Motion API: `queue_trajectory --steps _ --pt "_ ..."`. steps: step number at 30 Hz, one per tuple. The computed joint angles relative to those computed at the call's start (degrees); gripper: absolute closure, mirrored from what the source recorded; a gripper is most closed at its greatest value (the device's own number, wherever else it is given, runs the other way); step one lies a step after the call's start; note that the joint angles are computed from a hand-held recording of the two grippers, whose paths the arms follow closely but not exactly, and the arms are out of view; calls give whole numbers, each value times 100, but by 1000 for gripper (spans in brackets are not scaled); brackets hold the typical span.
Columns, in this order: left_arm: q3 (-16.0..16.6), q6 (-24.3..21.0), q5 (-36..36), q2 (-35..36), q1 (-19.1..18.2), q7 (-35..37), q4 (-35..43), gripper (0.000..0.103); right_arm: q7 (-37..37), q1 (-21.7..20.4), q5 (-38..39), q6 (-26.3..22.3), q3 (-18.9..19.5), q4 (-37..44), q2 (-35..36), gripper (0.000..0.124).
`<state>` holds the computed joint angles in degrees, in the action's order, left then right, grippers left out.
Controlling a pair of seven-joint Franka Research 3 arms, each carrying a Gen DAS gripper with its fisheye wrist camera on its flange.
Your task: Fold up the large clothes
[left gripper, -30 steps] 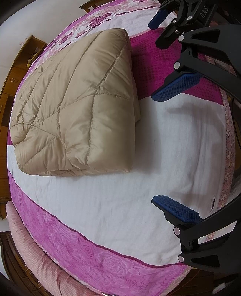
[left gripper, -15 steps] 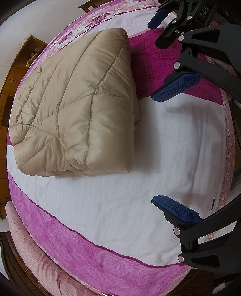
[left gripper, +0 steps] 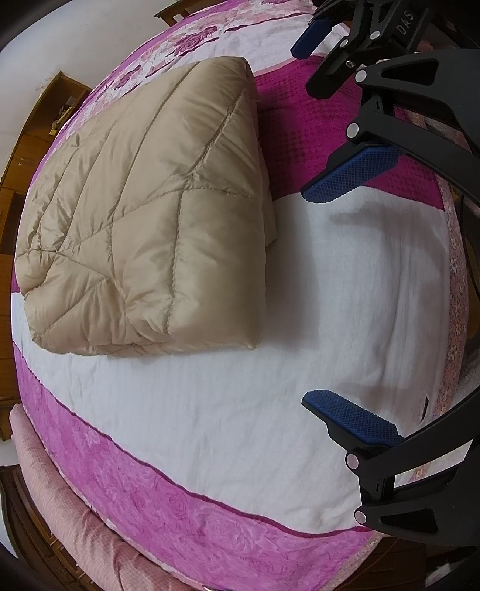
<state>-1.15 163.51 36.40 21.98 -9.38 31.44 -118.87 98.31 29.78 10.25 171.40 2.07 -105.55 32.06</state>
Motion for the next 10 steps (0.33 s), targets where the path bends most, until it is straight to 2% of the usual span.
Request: queue_trajectory --steps 5,8,10 --pt "-131 3 -196 32 119 348 24 6 -16 -30 15 3 -5 15 2 26" --pt "-212 205 -357 -18 245 599 -101 6 -14 -114 83 11 22 11 -5 26" --pt "-236 362 -437 -70 337 884 -208 6 118 -48 52 8 -167 -5 -40 26"
